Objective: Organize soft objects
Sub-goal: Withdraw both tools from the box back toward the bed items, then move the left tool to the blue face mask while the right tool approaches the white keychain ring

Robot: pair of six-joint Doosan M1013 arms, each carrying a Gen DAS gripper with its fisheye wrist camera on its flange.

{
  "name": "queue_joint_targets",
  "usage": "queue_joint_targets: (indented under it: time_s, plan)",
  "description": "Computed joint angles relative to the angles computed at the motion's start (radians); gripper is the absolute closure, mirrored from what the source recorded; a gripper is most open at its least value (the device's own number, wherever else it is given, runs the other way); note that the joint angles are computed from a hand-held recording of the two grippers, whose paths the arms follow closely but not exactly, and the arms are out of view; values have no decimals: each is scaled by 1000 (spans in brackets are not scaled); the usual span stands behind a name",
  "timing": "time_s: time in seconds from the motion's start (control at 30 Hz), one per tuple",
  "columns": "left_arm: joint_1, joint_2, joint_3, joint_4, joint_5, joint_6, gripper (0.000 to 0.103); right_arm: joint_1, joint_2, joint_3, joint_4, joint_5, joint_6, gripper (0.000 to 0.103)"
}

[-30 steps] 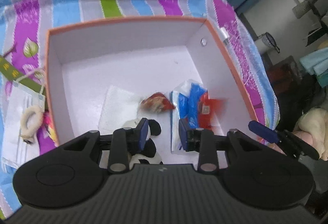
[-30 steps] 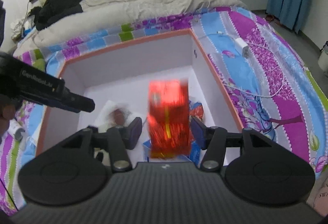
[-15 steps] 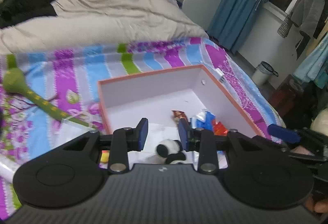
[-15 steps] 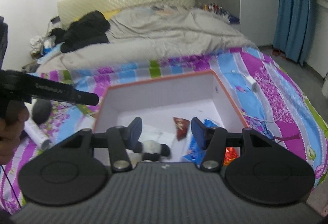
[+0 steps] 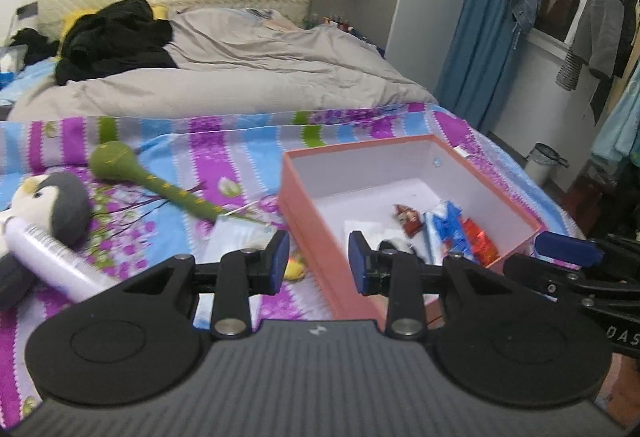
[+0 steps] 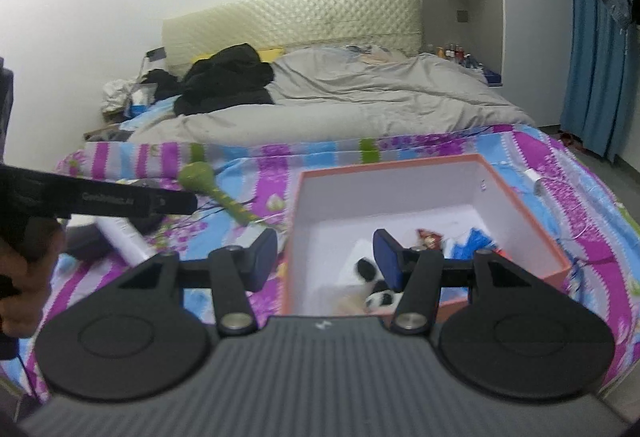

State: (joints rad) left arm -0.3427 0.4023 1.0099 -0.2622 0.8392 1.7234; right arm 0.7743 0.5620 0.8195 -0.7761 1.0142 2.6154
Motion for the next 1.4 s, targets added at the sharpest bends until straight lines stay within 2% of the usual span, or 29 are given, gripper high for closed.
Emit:
queue_joint_targets:
  time_s: [0.33,0.53,0.8,0.93,1.03,1.4]
  plan:
    - [55,-125,253,-32,-161,87,65,65,28,30,-50,-50,82,47]
    - [76,-167,346,-50,-218,137,65,86,45,43,-72,-69,121,47]
    - [93,-206,461,-86,-279,142,65,106,62,76,-93,-88,215,47]
    - [106,-201,485,-119,-275,134,65,109,72,86,-80,-91,244,47]
    - [107,-186,484,-96,-275,107,65,109,80,89,-63,-95,247,47]
    - [118,-82,399,-42,-268,58,65,77,146,6,-3,-103,211,47]
